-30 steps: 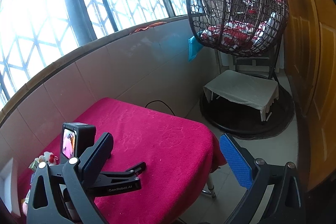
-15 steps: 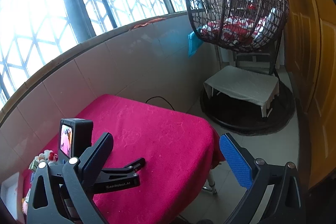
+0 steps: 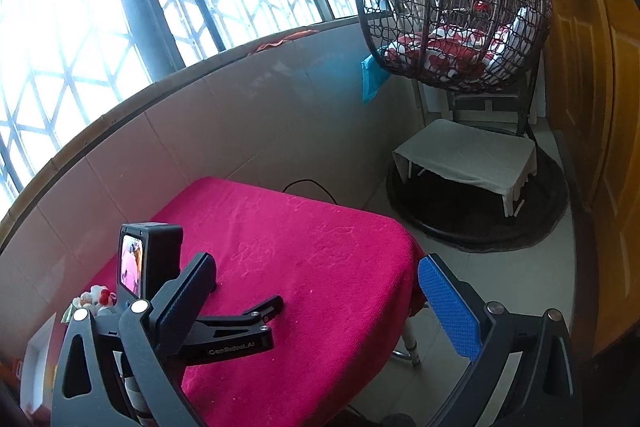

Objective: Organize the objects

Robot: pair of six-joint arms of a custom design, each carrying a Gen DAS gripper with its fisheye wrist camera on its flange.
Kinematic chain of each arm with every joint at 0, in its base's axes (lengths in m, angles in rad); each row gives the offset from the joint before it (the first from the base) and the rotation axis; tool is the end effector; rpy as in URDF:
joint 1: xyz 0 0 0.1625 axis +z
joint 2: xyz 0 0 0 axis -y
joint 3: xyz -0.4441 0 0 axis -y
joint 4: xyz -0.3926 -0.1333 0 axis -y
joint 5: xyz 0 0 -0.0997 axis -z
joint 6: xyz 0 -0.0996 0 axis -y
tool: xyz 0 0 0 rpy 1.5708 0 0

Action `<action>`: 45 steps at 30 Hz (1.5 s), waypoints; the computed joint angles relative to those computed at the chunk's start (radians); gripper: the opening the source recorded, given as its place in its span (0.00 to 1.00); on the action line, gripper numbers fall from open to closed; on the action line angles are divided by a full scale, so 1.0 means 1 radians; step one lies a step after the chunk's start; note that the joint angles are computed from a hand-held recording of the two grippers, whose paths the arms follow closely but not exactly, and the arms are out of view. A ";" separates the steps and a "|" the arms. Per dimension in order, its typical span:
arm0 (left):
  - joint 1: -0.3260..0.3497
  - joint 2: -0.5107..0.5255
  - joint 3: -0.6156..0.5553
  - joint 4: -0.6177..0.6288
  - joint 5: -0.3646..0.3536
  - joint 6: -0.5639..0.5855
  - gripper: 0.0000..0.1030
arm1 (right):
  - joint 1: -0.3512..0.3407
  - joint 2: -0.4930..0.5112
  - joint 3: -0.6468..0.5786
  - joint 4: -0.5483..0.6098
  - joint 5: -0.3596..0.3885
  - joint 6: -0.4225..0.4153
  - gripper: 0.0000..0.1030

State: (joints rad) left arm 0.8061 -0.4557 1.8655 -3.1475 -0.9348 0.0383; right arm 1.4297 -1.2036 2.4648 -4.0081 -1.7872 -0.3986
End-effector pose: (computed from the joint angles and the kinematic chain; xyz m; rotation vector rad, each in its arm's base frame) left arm -0.2581 -0.5470 -0.0920 0.9355 2.3838 -0.4995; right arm 0.0535 -0.4189 0.2577 0.1285 -2.2737 1.3938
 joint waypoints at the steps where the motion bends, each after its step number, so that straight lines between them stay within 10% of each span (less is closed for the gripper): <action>1: 0.000 0.001 0.000 -0.001 0.000 0.001 1.00 | -0.005 -0.003 0.001 -0.001 0.004 0.002 1.00; 45: -0.037 -0.025 0.068 -0.082 0.097 -0.141 1.00 | -0.050 -0.029 0.015 -0.037 0.032 0.020 1.00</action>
State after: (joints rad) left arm 0.7688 -0.4809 1.9336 -3.2292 -0.8374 -0.1023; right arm 1.3800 -1.2327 2.4797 -4.0447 -1.7549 -0.3787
